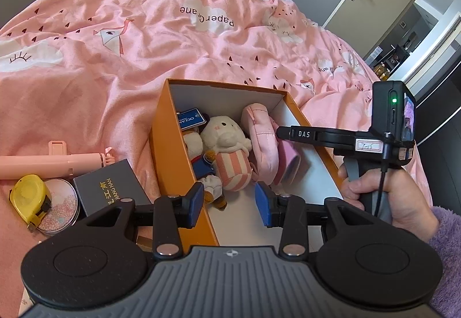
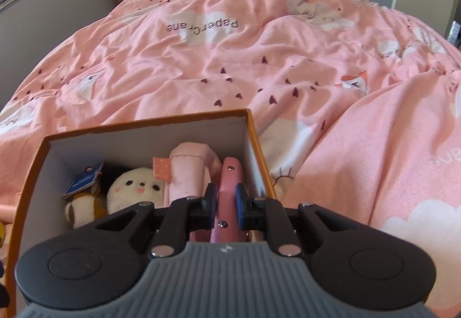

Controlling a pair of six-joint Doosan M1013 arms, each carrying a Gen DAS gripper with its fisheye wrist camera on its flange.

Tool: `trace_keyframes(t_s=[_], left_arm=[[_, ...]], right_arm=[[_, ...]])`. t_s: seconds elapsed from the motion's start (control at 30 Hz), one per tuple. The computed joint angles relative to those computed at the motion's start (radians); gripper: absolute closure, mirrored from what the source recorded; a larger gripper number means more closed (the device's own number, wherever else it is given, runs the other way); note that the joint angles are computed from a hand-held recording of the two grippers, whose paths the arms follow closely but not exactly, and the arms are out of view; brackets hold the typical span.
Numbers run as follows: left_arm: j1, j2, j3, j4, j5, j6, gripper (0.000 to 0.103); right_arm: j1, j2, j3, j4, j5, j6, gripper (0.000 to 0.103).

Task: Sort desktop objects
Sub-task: 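Push the pink case upright against the box wall with the right gripper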

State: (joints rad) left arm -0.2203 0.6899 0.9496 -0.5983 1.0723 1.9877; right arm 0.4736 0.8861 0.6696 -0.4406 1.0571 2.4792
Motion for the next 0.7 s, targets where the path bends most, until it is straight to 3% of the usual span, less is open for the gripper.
trace_keyframes(t_s=[0.17, 0.23, 0.3, 0.47, 0.53, 0.7], left_arm=[[-0.001, -0.006, 0.009, -0.003, -0.006, 0.006, 0.059], [0.000, -0.008, 0.013, -0.004, -0.009, 0.007, 0.059], [0.000, -0.008, 0.013, -0.005, -0.009, 0.008, 0.059], [0.001, -0.011, 0.016, -0.003, -0.007, 0.005, 0.059], [0.001, -0.013, 0.018, -0.003, -0.008, 0.007, 0.059], [0.004, -0.020, 0.029, -0.002, -0.019, 0.005, 0.059]], right_arm=[[-0.002, -0.049, 0.066, 0.049, -0.040, -0.032, 0.084], [0.004, -0.071, 0.093, 0.063, -0.037, -0.050, 0.075], [0.012, -0.090, 0.119, 0.079, -0.025, -0.076, 0.074], [0.028, -0.082, 0.110, 0.134, 0.065, -0.171, 0.078], [0.043, -0.063, 0.088, 0.058, 0.111, -0.175, 0.087], [0.045, -0.034, 0.043, 0.021, 0.153, -0.215, 0.089]])
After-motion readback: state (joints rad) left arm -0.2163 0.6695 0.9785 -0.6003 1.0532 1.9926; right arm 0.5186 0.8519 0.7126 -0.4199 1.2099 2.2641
